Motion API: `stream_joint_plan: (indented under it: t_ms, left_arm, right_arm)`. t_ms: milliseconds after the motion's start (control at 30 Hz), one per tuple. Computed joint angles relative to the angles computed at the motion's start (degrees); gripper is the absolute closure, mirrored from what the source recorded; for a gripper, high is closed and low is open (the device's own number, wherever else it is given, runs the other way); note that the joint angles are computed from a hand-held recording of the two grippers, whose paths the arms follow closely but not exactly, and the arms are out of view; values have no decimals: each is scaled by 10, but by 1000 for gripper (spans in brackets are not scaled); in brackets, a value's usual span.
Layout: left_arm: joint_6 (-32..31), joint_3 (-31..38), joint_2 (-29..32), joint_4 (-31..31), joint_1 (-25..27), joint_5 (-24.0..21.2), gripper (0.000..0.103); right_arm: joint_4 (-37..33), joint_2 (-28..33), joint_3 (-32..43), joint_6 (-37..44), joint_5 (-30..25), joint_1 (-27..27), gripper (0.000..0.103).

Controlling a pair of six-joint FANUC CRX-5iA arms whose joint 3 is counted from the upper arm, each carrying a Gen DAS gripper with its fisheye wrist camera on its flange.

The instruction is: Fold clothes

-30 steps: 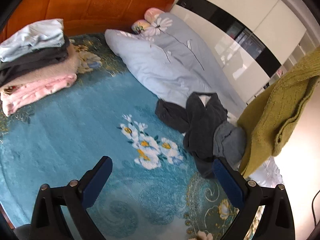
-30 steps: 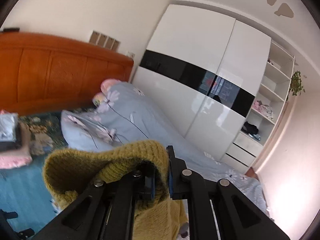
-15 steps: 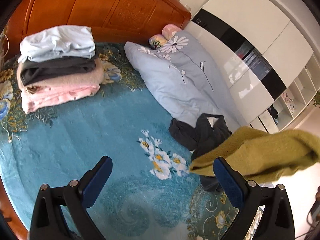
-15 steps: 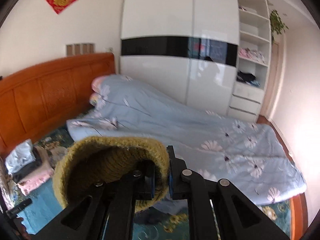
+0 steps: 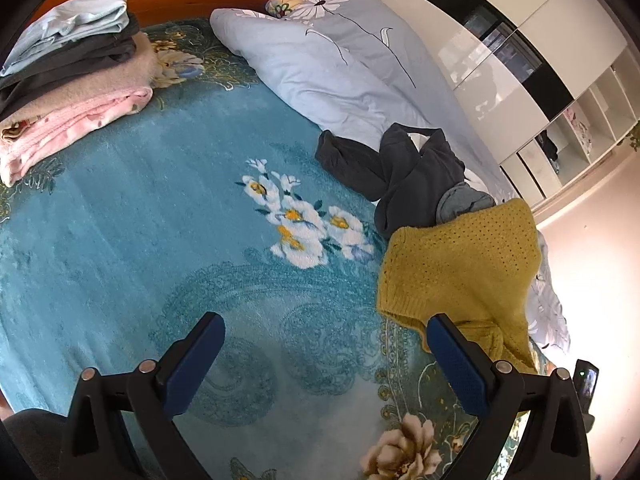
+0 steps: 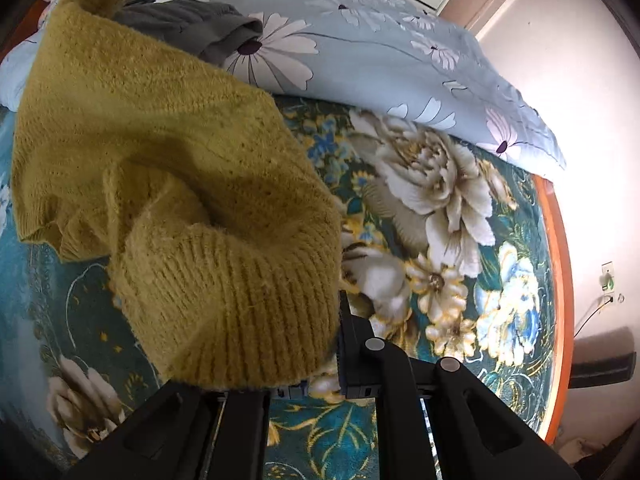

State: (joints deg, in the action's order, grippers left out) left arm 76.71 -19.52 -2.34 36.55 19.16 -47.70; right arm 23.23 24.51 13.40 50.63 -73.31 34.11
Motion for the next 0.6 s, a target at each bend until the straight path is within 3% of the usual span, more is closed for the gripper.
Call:
stream_joint_plan:
  t_ms: [100, 233, 300, 367, 433, 600]
  left_arm:
    - [3, -2, 7, 4, -4, 10, 1]
    - [20, -7, 9, -12, -3, 28, 0]
    - [32, -14, 8, -18, -1, 40, 0]
    - [30, -30, 5, -3, 1, 49, 0]
    - [19, -46, -4, 9, 3, 57, 0]
    - [66, -51, -29, -29, 18, 66, 0]
  right_arm:
    - [37, -12, -6, 28, 8, 12, 83]
    - [89, -43, -10, 60, 18, 28, 55]
    - [101, -58, -5, 62, 29, 37, 49]
    - [92, -51, 15, 84, 56, 50, 30]
    - [56, -22, 51, 122, 84, 66, 28]
    - [-78, 144, 246, 199, 69, 105, 28]
